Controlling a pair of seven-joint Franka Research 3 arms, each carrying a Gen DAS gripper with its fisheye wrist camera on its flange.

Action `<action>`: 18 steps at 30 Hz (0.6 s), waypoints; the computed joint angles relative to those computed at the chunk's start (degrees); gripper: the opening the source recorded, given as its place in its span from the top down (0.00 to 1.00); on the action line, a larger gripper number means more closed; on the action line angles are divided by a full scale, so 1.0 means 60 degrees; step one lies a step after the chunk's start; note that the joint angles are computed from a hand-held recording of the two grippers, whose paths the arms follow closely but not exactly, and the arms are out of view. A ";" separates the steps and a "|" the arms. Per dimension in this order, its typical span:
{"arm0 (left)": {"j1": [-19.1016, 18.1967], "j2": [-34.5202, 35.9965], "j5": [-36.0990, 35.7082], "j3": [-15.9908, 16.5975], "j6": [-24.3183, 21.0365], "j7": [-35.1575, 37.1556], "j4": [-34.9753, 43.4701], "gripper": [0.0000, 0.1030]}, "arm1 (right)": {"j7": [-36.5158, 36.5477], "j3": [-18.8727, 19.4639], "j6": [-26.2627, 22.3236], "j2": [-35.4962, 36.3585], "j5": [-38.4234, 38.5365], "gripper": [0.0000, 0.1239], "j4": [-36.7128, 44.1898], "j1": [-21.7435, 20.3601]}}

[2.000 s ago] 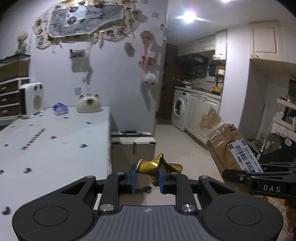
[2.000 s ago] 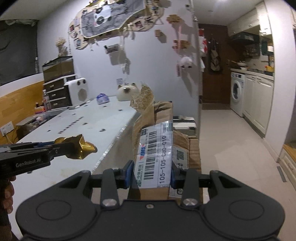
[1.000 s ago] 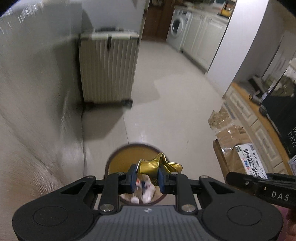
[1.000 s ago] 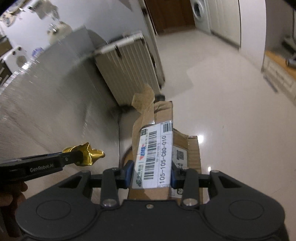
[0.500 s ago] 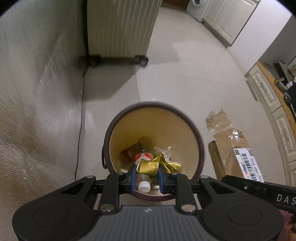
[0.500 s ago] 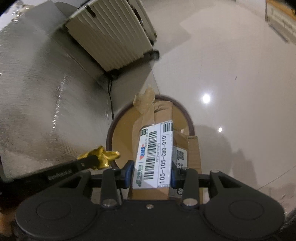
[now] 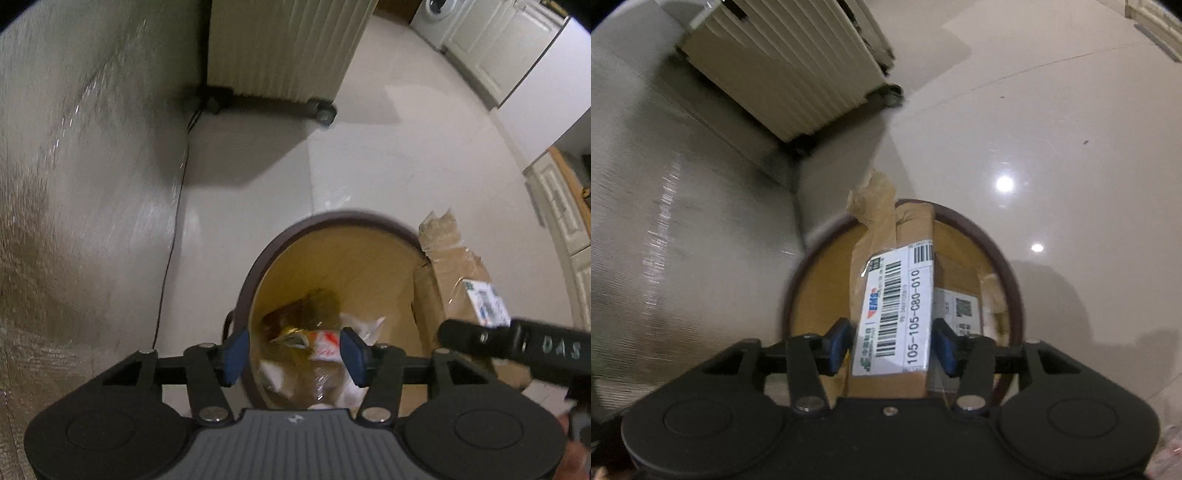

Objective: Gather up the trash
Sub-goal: 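Open both tools to drop the parcel and gold foil into the wastebasket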

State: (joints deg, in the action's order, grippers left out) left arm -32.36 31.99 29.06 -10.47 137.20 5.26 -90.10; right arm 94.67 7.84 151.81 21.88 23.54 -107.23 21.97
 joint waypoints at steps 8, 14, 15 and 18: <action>0.0129 0.0171 -0.0516 -0.0235 -0.0322 0.0648 0.0052 0.44 | 0.0357 -0.0152 -0.0182 -0.0266 -0.0304 0.45 -0.0476 0.0024; 0.0025 0.0191 -0.0658 -0.0271 -0.0621 0.0980 0.0261 0.41 | 0.0382 -0.0160 -0.0190 -0.0620 -0.0332 0.43 -0.0775 -0.0030; -0.0003 0.0199 -0.0677 -0.0278 -0.0690 0.1012 0.0308 0.40 | 0.0355 -0.0155 -0.0183 -0.0643 -0.0335 0.43 -0.0798 -0.0038; -0.0069 0.0144 -0.0735 -0.0301 -0.0895 0.1059 0.0355 0.38 | 0.0349 -0.0179 -0.0256 -0.0826 -0.0392 0.43 -0.0923 -0.0051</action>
